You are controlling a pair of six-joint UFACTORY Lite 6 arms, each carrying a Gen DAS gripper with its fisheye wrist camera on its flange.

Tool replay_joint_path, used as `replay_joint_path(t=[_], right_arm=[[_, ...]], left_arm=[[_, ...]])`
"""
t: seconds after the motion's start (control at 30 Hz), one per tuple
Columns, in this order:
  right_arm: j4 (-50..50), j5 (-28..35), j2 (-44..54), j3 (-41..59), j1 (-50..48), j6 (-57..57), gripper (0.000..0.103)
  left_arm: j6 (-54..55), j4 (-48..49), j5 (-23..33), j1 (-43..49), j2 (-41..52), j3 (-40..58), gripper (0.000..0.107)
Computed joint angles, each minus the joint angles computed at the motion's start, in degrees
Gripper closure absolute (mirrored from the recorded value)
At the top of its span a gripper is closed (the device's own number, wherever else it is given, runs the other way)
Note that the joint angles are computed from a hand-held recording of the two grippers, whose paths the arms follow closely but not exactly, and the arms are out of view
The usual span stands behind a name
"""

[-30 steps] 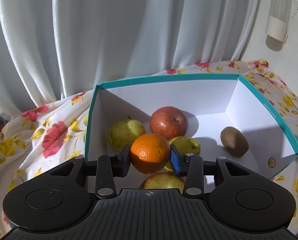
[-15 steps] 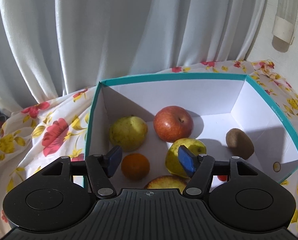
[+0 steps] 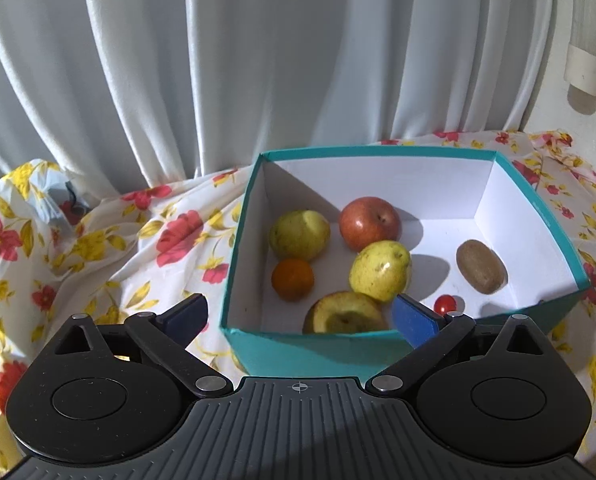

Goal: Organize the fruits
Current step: 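Carry the brown kiwi into the teal box and open the right tool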

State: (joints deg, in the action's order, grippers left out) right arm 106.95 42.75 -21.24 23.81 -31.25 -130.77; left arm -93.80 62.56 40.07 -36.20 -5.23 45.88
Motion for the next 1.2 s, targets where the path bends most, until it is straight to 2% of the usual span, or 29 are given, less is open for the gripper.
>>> replay_joint_path(t=[0.4, 0.57, 0.87, 1.03, 1.2], right_arm=[[-0.4, 0.9, -4.9, -1.2, 2.6, 1.0, 0.056], [3.7, -1.5, -4.3, -1.2, 7.4, -2.5, 0.056], [15.5, -5.9, 1.2, 0.5, 16.2, -12.0, 0.056], [27.2, -8.6, 9.9, 4.5, 21.8, -22.4, 0.056], [34.3, -10.8, 17.8, 8.7, 25.7, -28.5, 0.056]], left_arm=[[-1.6, -5.9, 6.2, -5.5, -11.7, -8.8, 0.005], [-2.9, -7.3, 9.2, -6.3, -16.4, -12.1, 0.005], [-1.1, -11.5, 10.0, -4.5, -23.2, -17.0, 0.005], [-0.4, -12.6, 10.7, -4.0, -26.6, -19.0, 0.005], [0.2, -13.9, 11.6, -3.5, -29.0, -20.5, 0.005]])
